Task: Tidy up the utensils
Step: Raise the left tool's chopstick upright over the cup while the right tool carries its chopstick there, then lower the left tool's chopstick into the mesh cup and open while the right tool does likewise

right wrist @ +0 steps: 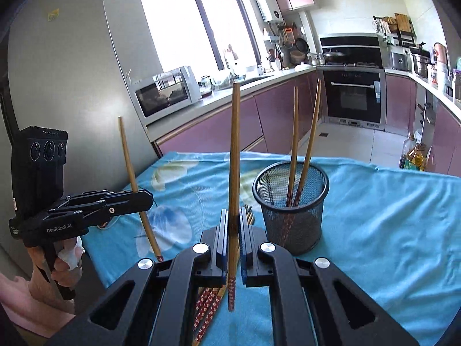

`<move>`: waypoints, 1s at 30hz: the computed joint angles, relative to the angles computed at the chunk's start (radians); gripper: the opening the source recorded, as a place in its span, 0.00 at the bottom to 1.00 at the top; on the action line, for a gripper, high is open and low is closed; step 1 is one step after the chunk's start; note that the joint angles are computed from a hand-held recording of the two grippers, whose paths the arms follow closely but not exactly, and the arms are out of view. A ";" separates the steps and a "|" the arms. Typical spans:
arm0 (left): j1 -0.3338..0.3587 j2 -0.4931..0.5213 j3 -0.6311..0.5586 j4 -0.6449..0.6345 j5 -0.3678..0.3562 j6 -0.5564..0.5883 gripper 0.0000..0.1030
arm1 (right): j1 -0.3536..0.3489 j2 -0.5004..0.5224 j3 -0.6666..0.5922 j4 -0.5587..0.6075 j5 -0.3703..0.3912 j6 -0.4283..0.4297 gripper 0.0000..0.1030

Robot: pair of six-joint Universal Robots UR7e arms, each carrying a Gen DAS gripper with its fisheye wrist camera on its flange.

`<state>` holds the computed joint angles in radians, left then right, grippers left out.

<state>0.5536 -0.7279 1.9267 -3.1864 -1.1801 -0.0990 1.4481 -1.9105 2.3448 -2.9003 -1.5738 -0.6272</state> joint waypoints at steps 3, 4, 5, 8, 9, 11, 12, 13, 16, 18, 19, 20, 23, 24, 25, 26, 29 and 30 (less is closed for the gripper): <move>-0.001 0.010 -0.026 -0.015 0.004 0.007 0.07 | 0.008 0.003 -0.019 -0.010 0.009 -0.002 0.06; 0.000 0.015 -0.037 -0.021 0.006 0.012 0.07 | 0.014 0.004 -0.024 -0.018 0.006 0.000 0.06; -0.001 0.022 -0.051 -0.028 0.008 0.018 0.07 | 0.019 0.009 -0.032 -0.024 0.005 0.000 0.06; 0.002 0.045 -0.099 -0.040 0.007 0.032 0.07 | 0.039 0.026 -0.057 -0.048 -0.006 -0.003 0.06; 0.003 0.053 -0.116 -0.042 0.005 0.035 0.07 | 0.046 0.031 -0.066 -0.055 -0.011 -0.004 0.06; 0.003 0.066 -0.147 -0.043 0.006 0.045 0.07 | 0.056 0.042 -0.085 -0.066 -0.016 -0.005 0.06; 0.003 0.072 -0.162 -0.041 0.002 0.049 0.07 | 0.060 0.047 -0.095 -0.072 -0.018 -0.004 0.06; 0.003 0.076 -0.177 -0.037 -0.002 0.053 0.07 | 0.066 0.051 -0.103 -0.077 -0.022 -0.001 0.06; 0.001 0.094 -0.220 -0.041 0.004 0.077 0.07 | 0.073 0.068 -0.130 -0.092 -0.021 0.002 0.06; 0.001 0.106 -0.250 -0.037 0.005 0.088 0.07 | 0.079 0.079 -0.144 -0.105 -0.027 0.002 0.06; 0.000 0.112 -0.262 -0.035 0.007 0.091 0.07 | 0.081 0.085 -0.151 -0.113 -0.030 0.004 0.06; -0.001 0.120 -0.279 -0.032 0.009 0.095 0.07 | 0.081 0.092 -0.159 -0.118 -0.030 0.005 0.06; -0.003 0.140 -0.322 -0.023 0.010 0.101 0.07 | 0.081 0.114 -0.178 -0.143 -0.035 0.010 0.06; -0.003 0.146 -0.333 -0.025 0.012 0.104 0.07 | 0.082 0.124 -0.184 -0.154 -0.037 0.012 0.06; -0.002 0.153 -0.343 -0.027 0.010 0.105 0.07 | 0.081 0.133 -0.190 -0.165 -0.041 0.013 0.06; -0.001 0.162 -0.355 -0.023 0.009 0.107 0.07 | 0.079 0.141 -0.197 -0.166 -0.043 0.017 0.06; -0.005 0.192 -0.392 0.012 0.036 0.115 0.07 | 0.078 0.165 -0.207 -0.173 -0.065 0.016 0.06; -0.004 0.203 -0.403 0.028 0.045 0.114 0.07 | 0.075 0.175 -0.212 -0.171 -0.076 0.014 0.06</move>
